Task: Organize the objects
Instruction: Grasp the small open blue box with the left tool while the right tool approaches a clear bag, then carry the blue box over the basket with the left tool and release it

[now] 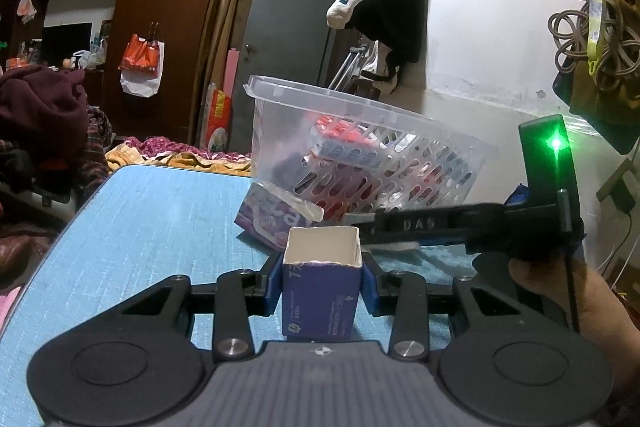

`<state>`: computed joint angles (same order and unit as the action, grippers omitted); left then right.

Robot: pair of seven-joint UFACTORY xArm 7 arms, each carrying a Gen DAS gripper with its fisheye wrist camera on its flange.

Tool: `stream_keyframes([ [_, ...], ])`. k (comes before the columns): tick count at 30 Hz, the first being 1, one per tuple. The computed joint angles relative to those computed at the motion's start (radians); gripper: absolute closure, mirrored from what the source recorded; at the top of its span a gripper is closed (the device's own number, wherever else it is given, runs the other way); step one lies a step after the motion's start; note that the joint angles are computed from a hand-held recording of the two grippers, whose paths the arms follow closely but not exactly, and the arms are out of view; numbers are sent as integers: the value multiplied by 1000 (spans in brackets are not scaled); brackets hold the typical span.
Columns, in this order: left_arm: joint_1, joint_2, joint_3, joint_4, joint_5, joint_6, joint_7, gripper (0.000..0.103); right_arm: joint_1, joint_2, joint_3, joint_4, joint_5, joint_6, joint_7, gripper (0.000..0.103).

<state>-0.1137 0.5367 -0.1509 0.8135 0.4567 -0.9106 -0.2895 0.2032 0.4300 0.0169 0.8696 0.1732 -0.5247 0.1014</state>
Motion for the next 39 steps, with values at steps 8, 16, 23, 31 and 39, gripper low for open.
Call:
stream_keyframes([
  [8, 7, 6, 0, 1, 12, -4, -4, 60, -105, -65, 44, -111, -176, -58, 18, 55],
  [16, 2, 7, 1, -14, 12, -57, 9, 60, -179, -136, 26, -267, -277, -237, 57, 59],
  [23, -11, 9, 1, -14, 17, -62, 20, 60, -222, -128, 9, -321, -344, -370, 73, 60],
  [31, -15, 17, -4, -11, 27, -77, 21, 60, -256, -122, 6, -328, -415, -417, 112, 61],
  [39, 1, -2, -10, 4, 74, -135, -43, 60, -262, -161, 5, -370, -444, -490, 130, 61],
])
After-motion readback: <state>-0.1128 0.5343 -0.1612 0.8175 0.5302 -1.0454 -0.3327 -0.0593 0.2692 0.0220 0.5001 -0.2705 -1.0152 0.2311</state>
